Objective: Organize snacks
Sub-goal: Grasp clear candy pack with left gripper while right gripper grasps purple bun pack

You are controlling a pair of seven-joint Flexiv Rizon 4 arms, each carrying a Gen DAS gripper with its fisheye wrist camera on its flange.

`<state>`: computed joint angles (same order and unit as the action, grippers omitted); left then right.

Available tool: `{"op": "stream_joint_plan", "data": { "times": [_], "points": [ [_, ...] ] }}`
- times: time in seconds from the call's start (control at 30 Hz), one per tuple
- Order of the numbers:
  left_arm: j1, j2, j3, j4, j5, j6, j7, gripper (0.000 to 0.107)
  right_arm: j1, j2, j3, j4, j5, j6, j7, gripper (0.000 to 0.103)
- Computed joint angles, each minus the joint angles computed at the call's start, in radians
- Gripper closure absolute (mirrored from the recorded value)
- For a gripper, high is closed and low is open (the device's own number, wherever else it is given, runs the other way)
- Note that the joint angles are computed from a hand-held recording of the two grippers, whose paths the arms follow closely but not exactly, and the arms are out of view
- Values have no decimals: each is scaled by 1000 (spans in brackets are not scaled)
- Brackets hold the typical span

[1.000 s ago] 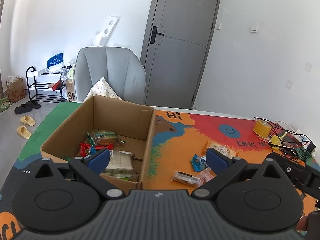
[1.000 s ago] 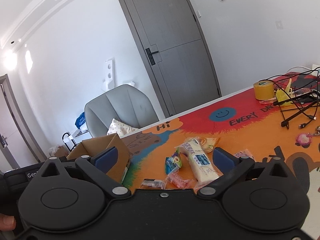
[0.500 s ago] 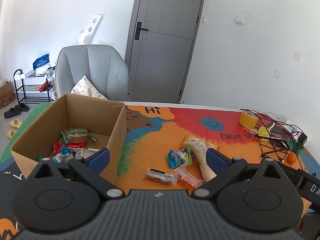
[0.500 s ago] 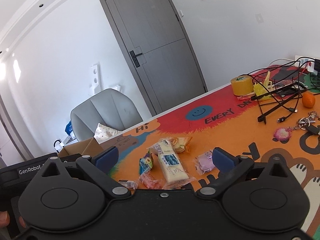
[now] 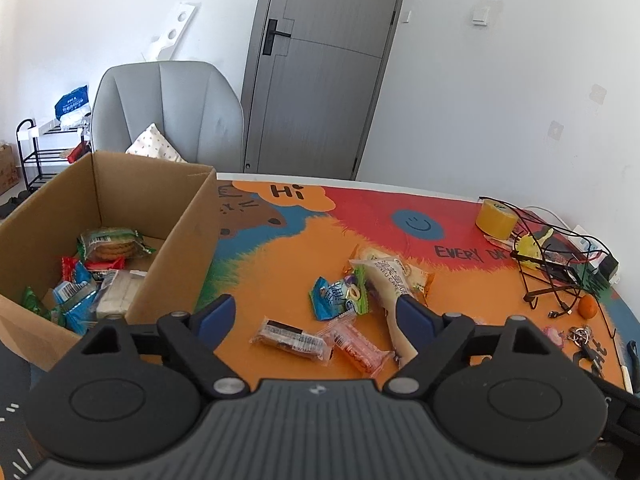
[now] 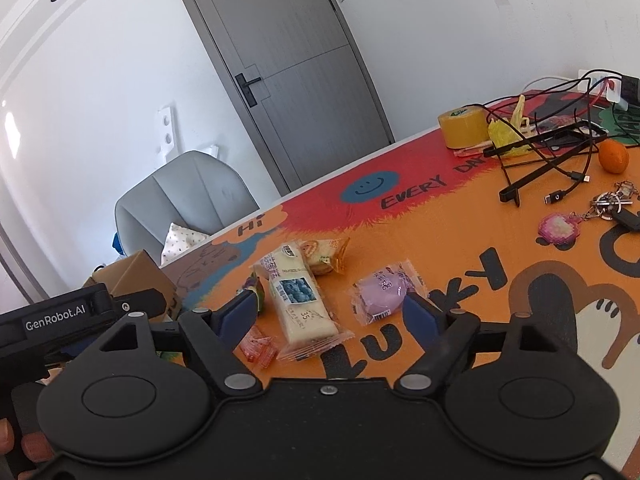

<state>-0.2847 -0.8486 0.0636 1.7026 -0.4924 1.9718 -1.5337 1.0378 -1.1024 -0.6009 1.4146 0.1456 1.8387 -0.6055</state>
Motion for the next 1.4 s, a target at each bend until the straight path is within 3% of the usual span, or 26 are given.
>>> {"op": "stream_joint_plan", "data": {
  "times": [0.13,0.37,0.63,0.8,0.97,1.17,1.2,1.3,1.4],
  "points": [
    [-24,-29,31,-39,-42,-50,-10,39,-25,-21,3,-38,-9,-33,27,27],
    [-107,-85,149,-107,-97,-130,-44,43,-61,-57,-2,-92,-66,-67,86,28],
    [-230,-180,368,-205,-126,-267,-175,49,-94,-92,-13,-148,-128,-89,131,28],
    [-282,-238,489,-263,-103,-364,-274,49,-130,-101,24,-181,-165,-102,144,28],
    [-274,-232,495,-274,-45,-431,-318,49,-147,-106,38,-203,-207,-127,149,27],
    [-238,-195,441,-238,43,-405,-339,49,-147,-115,25,-228,-279,-176,172,27],
    [-235,-195,441,-236,59,-399,-345,55,-148,-114,29,-231,-296,-189,172,29],
    [-232,-187,447,-230,100,-400,-370,84,-174,-99,81,-232,-344,-204,174,57],
    [-181,-154,378,-210,143,-378,-372,90,-155,-92,59,-201,-338,-178,200,66]
  ]
}}
